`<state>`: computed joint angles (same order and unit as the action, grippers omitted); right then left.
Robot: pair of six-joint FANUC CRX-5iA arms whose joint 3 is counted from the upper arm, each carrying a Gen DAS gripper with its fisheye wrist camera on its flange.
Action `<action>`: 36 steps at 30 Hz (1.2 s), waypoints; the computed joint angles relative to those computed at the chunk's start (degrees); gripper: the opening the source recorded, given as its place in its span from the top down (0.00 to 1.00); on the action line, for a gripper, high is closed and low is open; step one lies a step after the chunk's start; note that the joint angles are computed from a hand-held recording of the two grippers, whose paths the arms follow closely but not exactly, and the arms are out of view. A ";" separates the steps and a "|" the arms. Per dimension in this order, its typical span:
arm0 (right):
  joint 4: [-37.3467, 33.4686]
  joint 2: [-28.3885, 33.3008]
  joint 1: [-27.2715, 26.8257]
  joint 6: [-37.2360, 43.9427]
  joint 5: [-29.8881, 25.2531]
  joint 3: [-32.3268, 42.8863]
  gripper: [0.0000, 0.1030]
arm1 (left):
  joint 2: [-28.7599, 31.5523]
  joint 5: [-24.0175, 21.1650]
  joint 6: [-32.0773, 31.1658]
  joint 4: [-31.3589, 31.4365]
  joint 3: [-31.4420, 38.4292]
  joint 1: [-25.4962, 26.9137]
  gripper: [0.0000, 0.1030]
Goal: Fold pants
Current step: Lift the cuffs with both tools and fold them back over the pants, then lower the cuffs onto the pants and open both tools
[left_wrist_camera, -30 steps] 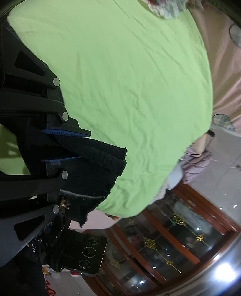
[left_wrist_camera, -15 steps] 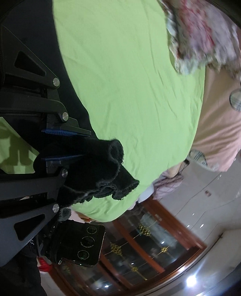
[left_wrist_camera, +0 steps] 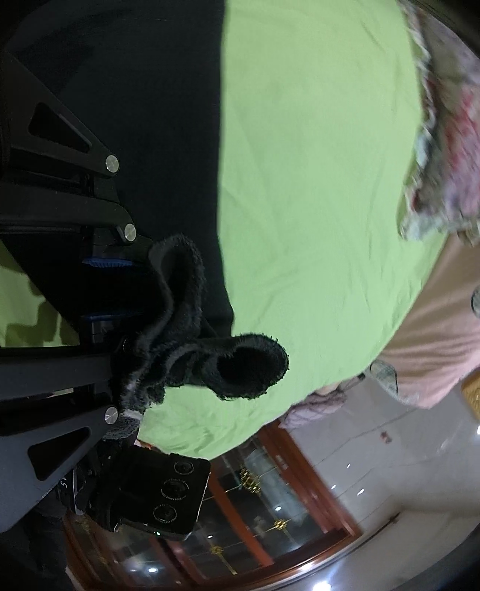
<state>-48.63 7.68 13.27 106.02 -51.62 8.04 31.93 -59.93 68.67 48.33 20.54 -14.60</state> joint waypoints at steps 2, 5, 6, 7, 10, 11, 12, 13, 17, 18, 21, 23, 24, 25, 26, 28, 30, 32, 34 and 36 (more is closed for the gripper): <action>2.09 1.11 0.92 -1.69 -0.35 0.65 0.91 | -0.89 0.51 0.56 -0.21 -1.98 0.43 0.85; 4.42 2.08 1.90 -3.58 -0.64 1.14 0.91 | -2.00 1.58 1.36 -0.38 -4.16 0.95 0.85; 5.30 2.37 2.27 -4.21 -0.59 1.37 0.91 | -2.44 2.13 1.25 -0.25 -4.96 1.09 0.85; 5.84 2.35 2.53 -4.54 -0.49 1.29 0.91 | -2.71 2.49 1.13 -0.10 -5.47 1.20 0.85; 8.64 2.77 3.81 -6.20 -0.09 1.68 0.90 | -3.87 3.77 2.24 -1.06 -7.02 1.58 0.85; 9.46 2.78 4.13 -6.42 -0.03 1.68 0.90 | -4.28 4.08 2.74 -1.32 -7.62 1.73 0.84; 10.31 2.75 4.58 -6.81 0.12 1.62 0.90 | -4.59 4.46 3.02 -1.41 -8.15 1.84 0.81; 11.26 2.75 5.00 -7.26 0.11 1.61 0.90 | -5.03 5.00 3.18 -1.19 -8.99 1.98 0.80; 13.46 2.61 5.96 -8.23 0.06 1.48 0.88 | -8.04 7.37 3.01 0.88 -13.91 2.59 0.71; 13.94 2.62 6.20 -8.46 0.07 1.50 0.87 | -8.96 8.18 2.98 1.61 -15.40 2.77 0.68; 15.10 2.35 6.89 -8.38 0.09 1.33 0.80 | -11.21 9.49 4.52 1.35 -18.12 3.38 0.67; 14.27 2.37 6.89 -7.58 -0.36 1.64 0.68 | -12.76 10.96 5.97 1.05 -19.94 3.76 0.61; 14.44 2.27 7.12 -7.61 -0.31 1.57 0.66 | -14.08 12.26 7.39 0.98 -21.44 4.00 0.58; 15.43 2.05 7.79 -7.86 0.02 1.36 0.63 | -14.96 12.97 7.77 1.19 -22.48 4.20 0.57; 16.28 1.84 8.30 -8.05 0.41 1.11 0.62 | -16.00 13.81 8.82 0.65 -23.39 4.44 0.54; 17.58 1.59 9.07 -8.64 0.93 0.83 0.62 | -17.91 15.44 10.87 -1.10 -24.82 4.88 0.50; 17.09 1.69 8.95 -8.77 0.56 1.17 0.62 | -19.92 16.78 13.41 -3.32 -26.14 5.36 0.46; 16.52 1.83 8.73 -9.10 0.34 1.51 0.62 | -21.29 17.61 14.78 -4.09 -27.46 5.86 0.46; 15.97 1.95 8.58 -9.17 0.11 1.80 0.62 | -22.63 18.21 16.44 -4.83 -28.85 6.50 0.46; 15.90 2.04 8.71 -9.25 -0.14 2.14 0.62 | -24.30 18.91 17.22 -5.16 -30.66 7.16 0.46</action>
